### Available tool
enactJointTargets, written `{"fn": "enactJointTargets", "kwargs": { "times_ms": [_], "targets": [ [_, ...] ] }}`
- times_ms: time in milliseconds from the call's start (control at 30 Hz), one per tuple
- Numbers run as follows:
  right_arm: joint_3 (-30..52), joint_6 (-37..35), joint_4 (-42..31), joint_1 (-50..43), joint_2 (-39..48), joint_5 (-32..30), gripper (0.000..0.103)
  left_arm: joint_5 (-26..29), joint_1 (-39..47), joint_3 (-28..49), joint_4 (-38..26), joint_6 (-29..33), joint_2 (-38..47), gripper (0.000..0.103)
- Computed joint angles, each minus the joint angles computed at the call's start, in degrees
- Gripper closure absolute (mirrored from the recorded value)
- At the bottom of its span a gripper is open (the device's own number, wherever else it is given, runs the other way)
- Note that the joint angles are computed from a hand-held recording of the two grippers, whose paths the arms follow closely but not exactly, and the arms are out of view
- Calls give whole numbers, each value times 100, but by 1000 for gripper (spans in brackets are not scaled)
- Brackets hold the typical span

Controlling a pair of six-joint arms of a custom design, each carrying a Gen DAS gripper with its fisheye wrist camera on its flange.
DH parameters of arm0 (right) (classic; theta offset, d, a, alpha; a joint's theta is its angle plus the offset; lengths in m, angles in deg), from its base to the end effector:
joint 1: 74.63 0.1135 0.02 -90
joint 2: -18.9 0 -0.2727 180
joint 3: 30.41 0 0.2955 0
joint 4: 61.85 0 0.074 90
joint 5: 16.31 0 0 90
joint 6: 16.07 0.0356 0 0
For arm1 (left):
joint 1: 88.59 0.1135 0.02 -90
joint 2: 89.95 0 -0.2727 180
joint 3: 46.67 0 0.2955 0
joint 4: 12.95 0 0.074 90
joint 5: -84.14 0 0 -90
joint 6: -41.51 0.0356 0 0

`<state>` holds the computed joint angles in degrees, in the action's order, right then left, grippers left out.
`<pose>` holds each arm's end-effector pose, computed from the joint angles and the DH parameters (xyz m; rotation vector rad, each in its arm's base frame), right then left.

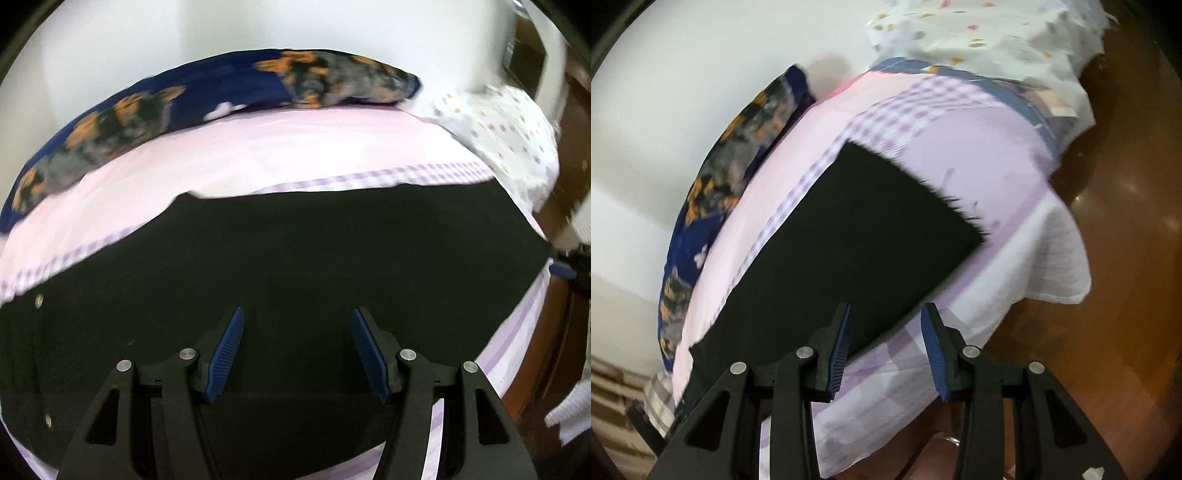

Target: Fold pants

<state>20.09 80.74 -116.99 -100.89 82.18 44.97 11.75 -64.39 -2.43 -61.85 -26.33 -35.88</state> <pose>0.2095 -0.0843 0.1942 0.6212 2.5530 0.5757 0.1934 0.0751 0.1916 0.0644 2.5241 -0.0813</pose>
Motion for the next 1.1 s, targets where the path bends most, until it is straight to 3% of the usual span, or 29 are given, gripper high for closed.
{"fn": "enactJointTargets", "kwargs": {
  "times_ms": [200, 433, 533, 800, 900, 1100],
  "targets": [
    [29, 222, 315, -264, 307, -101, 66, -369, -658, -22, -24, -20, 95, 42],
    [88, 488, 902, -488, 692, -264, 69, -473, -710, -40, -29, -111, 301, 42],
    [197, 589, 1031, -483, 950, -313, 93, -430, -651, -31, 19, -154, 495, 42],
    [373, 801, 937, -443, 861, -1026, 95, -334, -507, -5, 114, -252, 534, 39],
    [480, 1248, 989, -40, 727, -1389, 95, -76, -149, 129, -20, -266, 532, 39],
    [892, 2088, 1384, 1629, 755, -1438, 95, 547, 921, 489, -382, -157, 575, 39]
  ]
}}
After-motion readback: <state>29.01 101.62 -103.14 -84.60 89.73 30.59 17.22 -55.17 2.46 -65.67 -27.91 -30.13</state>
